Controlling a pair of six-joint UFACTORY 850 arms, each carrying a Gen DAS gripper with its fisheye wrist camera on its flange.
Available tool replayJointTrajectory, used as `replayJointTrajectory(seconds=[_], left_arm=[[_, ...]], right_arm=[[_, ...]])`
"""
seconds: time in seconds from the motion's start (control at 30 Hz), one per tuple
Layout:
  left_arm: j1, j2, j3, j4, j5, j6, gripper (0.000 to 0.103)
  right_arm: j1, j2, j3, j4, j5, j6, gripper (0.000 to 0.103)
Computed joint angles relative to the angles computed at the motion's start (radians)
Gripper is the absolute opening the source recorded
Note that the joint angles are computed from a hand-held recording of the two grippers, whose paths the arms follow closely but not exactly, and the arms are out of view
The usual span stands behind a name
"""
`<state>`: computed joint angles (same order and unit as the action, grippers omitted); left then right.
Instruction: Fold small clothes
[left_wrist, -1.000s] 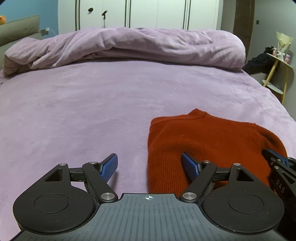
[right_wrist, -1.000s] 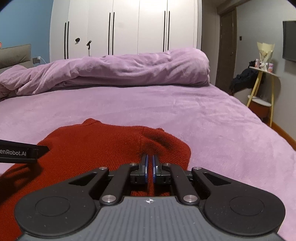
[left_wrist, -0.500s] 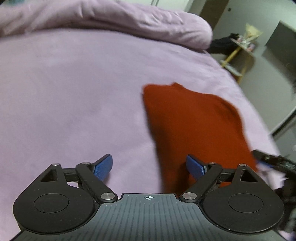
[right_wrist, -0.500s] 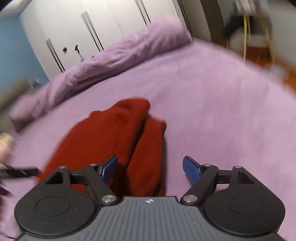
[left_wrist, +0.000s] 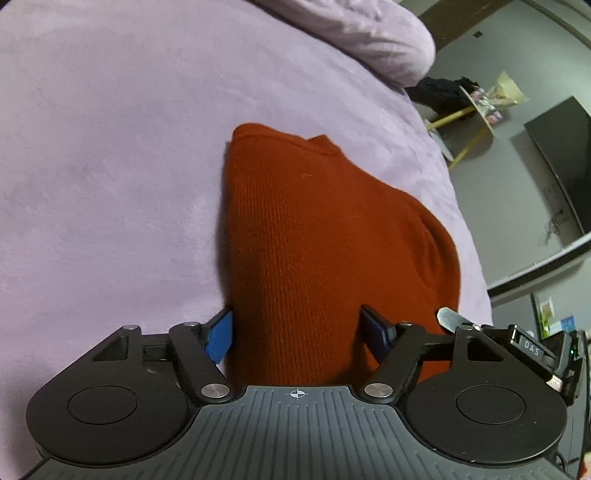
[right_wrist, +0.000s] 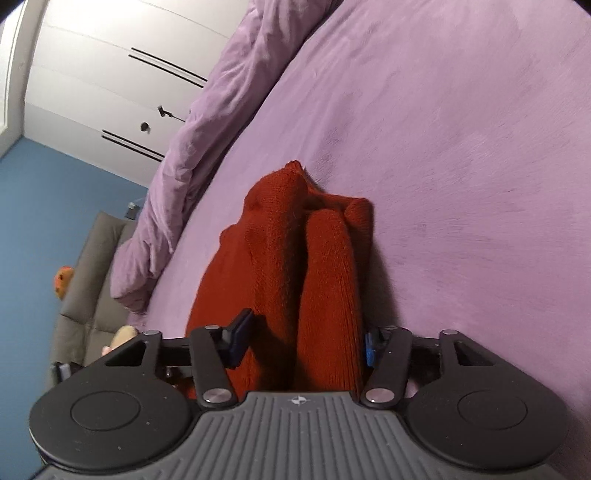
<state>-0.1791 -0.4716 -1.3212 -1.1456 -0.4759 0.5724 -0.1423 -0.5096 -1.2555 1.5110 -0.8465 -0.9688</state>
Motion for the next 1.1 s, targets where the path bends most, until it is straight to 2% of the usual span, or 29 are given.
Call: replayJointTrajectory(seconds=[0.13, 0.17, 0.3, 0.37, 0.47, 0.57, 0.6, 0.67, 0.73, 0.77, 0.8, 0.87, 0.93, 1.03, 1.1], left_arm=[[-0.004, 0.023, 0.029, -0.037, 0.030, 0.038, 0.052], [-0.002, 0.037, 0.039, -0.041, 0.035, 0.045, 0.050], [0.014, 0.104, 0.079, -0.019, 0.017, 0.084, 0.043], [0.029, 0.154, 0.113, 0.026, 0.004, 0.086, 0.040], [0.064, 0.270, 0.204, 0.210, -0.015, -0.044, 0.039], [0.102, 0.370, 0.302, 0.325, -0.004, -0.161, 0.040], [0.107, 0.396, 0.332, 0.374, 0.019, -0.215, 0.041], [0.105, 0.451, 0.387, 0.483, 0.073, -0.299, 0.043], [0.100, 0.520, 0.439, 0.535, 0.113, -0.333, 0.046], [0.089, 0.550, 0.457, 0.623, 0.130, -0.412, 0.045], [0.075, 0.585, 0.481, 0.712, 0.148, -0.480, 0.045], [0.053, 0.660, 0.546, 0.764, 0.187, -0.500, 0.053], [0.024, 0.717, 0.606, 0.811, 0.204, -0.536, 0.054], [-0.026, 0.754, 0.665, 0.875, 0.206, -0.574, 0.054], [-0.067, 0.745, 0.674, 1.018, 0.205, -0.711, 0.053]], right_arm=[[0.020, -0.004, 0.007, 0.051, 0.004, 0.001, 0.036], [0.020, -0.001, 0.009, 0.066, -0.005, -0.005, 0.035], [0.021, 0.017, 0.040, 0.137, -0.096, 0.001, 0.032], [0.037, 0.032, 0.054, 0.130, -0.117, 0.021, 0.032], [0.078, 0.059, 0.084, 0.065, -0.159, 0.069, 0.032], [0.126, 0.103, 0.138, 0.042, -0.156, 0.042, 0.033], [0.143, 0.124, 0.153, 0.031, -0.120, 0.031, 0.034], [0.181, 0.188, 0.185, -0.022, 0.040, 0.065, 0.050], [0.215, 0.280, 0.234, -0.079, 0.241, 0.072, 0.051], [0.224, 0.331, 0.270, -0.075, 0.317, 0.039, 0.051], [0.224, 0.373, 0.301, -0.057, 0.352, 0.001, 0.051], [0.203, 0.457, 0.370, -0.004, 0.343, -0.054, 0.054], [0.181, 0.512, 0.432, 0.035, 0.284, -0.054, 0.057], [0.175, 0.538, 0.494, 0.002, 0.207, 0.037, 0.057], [0.180, 0.531, 0.521, 0.010, 0.164, 0.081, 0.057]])
